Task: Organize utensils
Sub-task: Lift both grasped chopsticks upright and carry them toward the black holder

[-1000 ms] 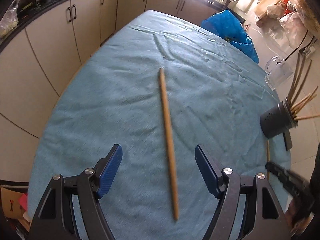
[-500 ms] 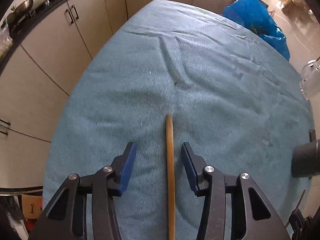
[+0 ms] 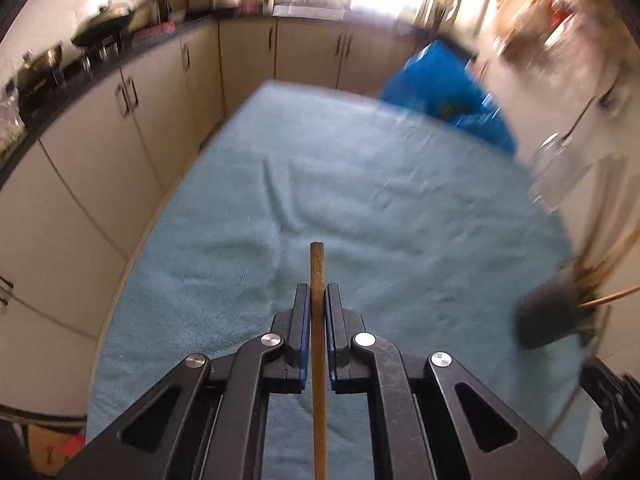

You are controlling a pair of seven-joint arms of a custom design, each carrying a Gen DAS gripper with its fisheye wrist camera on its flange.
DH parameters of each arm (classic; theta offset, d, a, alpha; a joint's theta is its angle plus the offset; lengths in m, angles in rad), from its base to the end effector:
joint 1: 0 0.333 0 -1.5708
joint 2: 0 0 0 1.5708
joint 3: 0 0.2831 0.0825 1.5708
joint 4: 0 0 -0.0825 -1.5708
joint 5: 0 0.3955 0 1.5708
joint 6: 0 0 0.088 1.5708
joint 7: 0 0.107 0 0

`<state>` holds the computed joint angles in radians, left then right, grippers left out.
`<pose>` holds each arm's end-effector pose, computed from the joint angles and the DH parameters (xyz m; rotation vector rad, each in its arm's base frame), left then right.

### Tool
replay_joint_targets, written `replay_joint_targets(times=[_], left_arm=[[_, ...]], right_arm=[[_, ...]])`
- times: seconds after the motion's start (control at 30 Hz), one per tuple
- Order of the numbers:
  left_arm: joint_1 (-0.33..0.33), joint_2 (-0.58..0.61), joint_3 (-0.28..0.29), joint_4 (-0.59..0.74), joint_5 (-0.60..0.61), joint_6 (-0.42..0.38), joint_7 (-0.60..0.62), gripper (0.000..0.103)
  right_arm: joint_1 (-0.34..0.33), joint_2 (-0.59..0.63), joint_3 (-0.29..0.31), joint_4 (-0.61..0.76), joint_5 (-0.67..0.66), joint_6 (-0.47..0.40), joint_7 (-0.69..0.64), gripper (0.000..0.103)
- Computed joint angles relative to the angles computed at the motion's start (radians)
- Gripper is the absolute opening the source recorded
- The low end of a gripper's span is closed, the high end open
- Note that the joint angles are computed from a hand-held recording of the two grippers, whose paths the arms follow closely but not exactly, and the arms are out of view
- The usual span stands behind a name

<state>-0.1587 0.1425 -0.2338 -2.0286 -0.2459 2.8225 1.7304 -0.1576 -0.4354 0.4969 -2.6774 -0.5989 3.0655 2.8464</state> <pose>0.5869 -0.2253 0.4152 -1.5960 2.2358 -0.8861 0.4128 0.1881 0.3925 -1.4091 1.9346 -0.5746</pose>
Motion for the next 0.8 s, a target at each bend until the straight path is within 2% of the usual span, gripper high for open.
replay_joint_targets(times=[0.1,0.17,0.27,0.4,0.53,0.7,0.8], left_arm=[[0.011,-0.111,-0.041,-0.098,-0.200,0.087,0.174,0.007],[-0.021,-0.168,-0.035,-0.146,-0.328,0.142,0.281,0.007],[-0.093,-0.235,-0.003,-0.211,-0.435,0.224,0.380,0.007],[-0.209,-0.276,0.069,-0.246,-0.573,0.287,0.511,0.007],[-0.296,-0.293,0.128,-0.253,-0.662,0.309,0.603,0.007],[-0.329,-0.307,0.150,-0.253,-0.711,0.312,0.656,0.007],[-0.358,-0.304,0.166,-0.244,-0.783,0.323,0.723,0.007]], right_arm=[[-0.130,-0.133,0.134,-0.053,-0.029,0.088,0.094,0.007],[-0.190,-0.231,0.222,-0.080,-0.011,0.111,0.129,0.007],[-0.227,-0.324,0.295,-0.109,0.032,0.137,0.149,0.007],[-0.250,-0.442,0.378,-0.139,0.093,0.145,0.162,0.007],[-0.222,-0.483,0.377,-0.168,0.145,0.134,0.131,0.007],[-0.194,-0.523,0.375,-0.192,0.211,0.111,0.094,0.007],[-0.174,-0.545,0.376,-0.207,0.237,0.104,0.087,0.007]])
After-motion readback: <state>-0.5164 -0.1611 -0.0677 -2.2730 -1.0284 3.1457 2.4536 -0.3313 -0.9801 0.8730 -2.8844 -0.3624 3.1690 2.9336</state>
